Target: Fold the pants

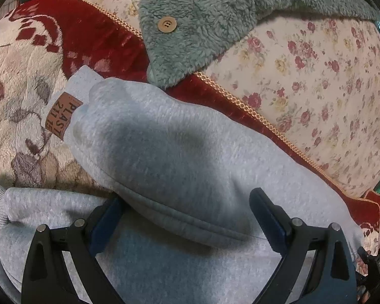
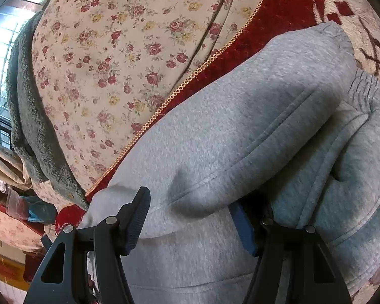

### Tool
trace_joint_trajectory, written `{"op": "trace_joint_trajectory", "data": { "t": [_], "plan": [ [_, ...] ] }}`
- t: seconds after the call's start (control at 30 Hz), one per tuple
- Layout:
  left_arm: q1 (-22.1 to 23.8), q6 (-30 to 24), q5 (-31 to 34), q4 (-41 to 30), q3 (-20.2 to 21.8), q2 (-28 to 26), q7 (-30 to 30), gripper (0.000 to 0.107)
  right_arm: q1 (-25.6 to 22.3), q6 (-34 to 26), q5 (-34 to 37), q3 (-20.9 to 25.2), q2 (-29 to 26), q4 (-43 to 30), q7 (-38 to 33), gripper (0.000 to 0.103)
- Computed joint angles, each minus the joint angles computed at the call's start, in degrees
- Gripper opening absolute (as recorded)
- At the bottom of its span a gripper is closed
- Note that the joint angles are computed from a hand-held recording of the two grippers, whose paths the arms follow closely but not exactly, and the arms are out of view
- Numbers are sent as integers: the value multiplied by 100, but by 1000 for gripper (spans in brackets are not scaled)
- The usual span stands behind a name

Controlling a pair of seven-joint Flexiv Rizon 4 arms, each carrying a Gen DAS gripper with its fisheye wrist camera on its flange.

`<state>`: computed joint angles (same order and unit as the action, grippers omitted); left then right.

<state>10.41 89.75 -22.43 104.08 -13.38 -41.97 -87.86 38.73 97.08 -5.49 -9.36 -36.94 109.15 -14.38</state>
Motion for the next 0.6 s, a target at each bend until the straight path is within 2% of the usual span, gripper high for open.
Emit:
{"op": "trace_joint_trajectory", "data": {
  "t": [0.1,0.2,0.3,0.37,0.43,0.57,0.6],
  "plan": [
    [39,-1,-8,-5,-60,-15,10,96,-38,-88,-23,39,16,-25,7,69],
    [242,64,-28,63,-307,-27,90,96,-45,-66,-38,52,28,-12,20,69],
    [676,122,-85,155,-819,-70,236,96,-148,-49,-70,164,25,-22,-39,69],
    [1176,239,-130,277,-1408,-154,356,96,-185,-78,-92,200,16,-43,-70,69],
    [1537,307,-116,351,-1814,-248,393,96,-188,-108,-102,208,25,-43,-72,69],
    [1814,385,2,362,-2070,-355,288,96,-198,-105,-116,222,28,-41,-74,69],
    [1978,447,61,366,-2268,-434,307,96,-208,-108,-121,234,29,-43,-80,69]
  ]
}}
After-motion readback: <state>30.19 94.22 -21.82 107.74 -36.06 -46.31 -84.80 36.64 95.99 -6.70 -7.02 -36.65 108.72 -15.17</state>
